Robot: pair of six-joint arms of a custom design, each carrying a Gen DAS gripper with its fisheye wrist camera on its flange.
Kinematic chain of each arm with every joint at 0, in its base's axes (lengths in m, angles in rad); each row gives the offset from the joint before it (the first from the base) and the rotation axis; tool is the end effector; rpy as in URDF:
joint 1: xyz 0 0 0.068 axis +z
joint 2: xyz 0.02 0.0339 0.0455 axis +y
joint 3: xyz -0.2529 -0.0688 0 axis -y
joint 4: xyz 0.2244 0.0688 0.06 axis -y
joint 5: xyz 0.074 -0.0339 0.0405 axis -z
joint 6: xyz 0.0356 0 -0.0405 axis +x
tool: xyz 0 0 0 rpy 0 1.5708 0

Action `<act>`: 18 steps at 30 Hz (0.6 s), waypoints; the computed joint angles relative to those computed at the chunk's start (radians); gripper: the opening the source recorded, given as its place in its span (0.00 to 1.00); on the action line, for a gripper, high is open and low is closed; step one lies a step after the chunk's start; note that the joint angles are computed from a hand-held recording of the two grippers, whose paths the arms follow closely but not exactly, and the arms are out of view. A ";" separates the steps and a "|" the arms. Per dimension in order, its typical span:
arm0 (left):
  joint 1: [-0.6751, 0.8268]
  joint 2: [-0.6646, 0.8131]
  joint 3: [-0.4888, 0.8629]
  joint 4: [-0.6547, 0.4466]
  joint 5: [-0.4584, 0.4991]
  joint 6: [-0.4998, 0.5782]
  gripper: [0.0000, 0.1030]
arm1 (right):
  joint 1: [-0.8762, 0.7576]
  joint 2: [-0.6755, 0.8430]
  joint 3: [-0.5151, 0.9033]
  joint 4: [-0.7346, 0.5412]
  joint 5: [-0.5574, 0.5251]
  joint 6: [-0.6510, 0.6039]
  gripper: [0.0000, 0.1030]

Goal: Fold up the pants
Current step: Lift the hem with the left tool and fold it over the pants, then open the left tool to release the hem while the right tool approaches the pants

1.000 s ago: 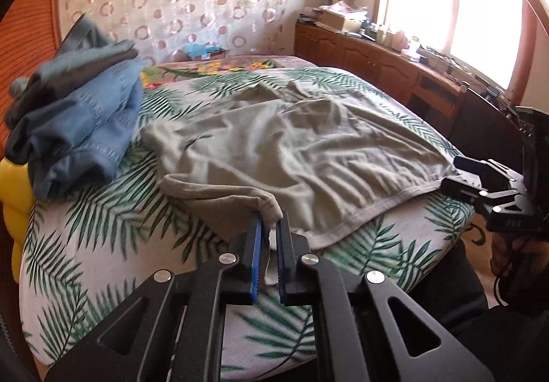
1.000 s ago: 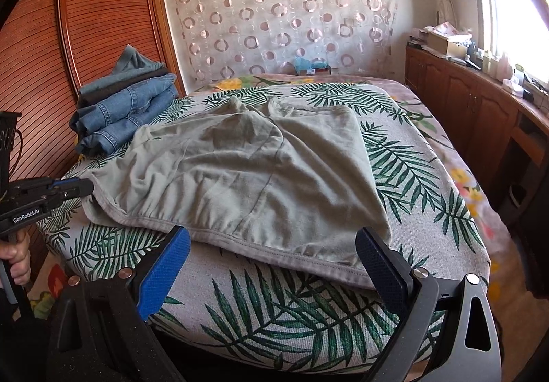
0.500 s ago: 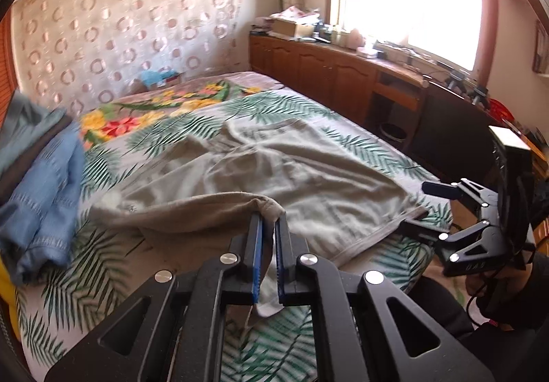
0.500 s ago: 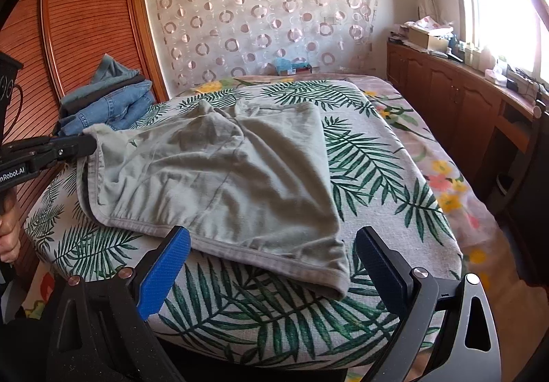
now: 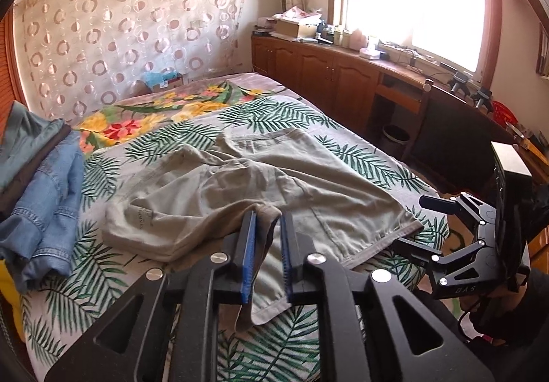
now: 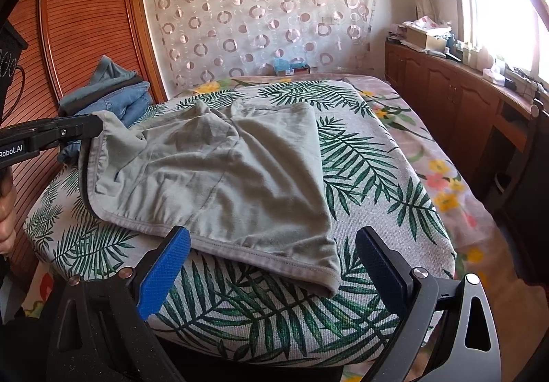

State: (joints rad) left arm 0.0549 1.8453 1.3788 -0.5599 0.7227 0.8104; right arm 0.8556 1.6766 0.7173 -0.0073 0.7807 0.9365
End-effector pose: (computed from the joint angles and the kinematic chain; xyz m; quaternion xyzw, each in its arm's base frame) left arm 0.3689 -0.0033 0.2234 0.4207 0.8024 -0.2037 0.3711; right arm 0.2032 0.1958 0.1340 0.1488 0.8776 -0.0121 0.4556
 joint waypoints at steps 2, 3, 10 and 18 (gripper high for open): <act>0.015 -0.010 -0.002 -0.015 0.017 0.012 0.26 | -0.003 0.005 0.005 0.007 -0.006 -0.009 0.95; 0.022 -0.019 -0.007 -0.018 0.022 0.017 0.30 | -0.005 0.009 0.006 0.013 -0.009 -0.015 0.95; 0.069 -0.034 -0.014 -0.015 0.050 0.032 0.45 | -0.002 0.015 0.024 0.012 -0.015 -0.037 0.95; 0.107 0.050 0.023 -0.002 0.041 0.017 0.88 | -0.024 0.042 0.049 0.053 -0.046 -0.101 0.95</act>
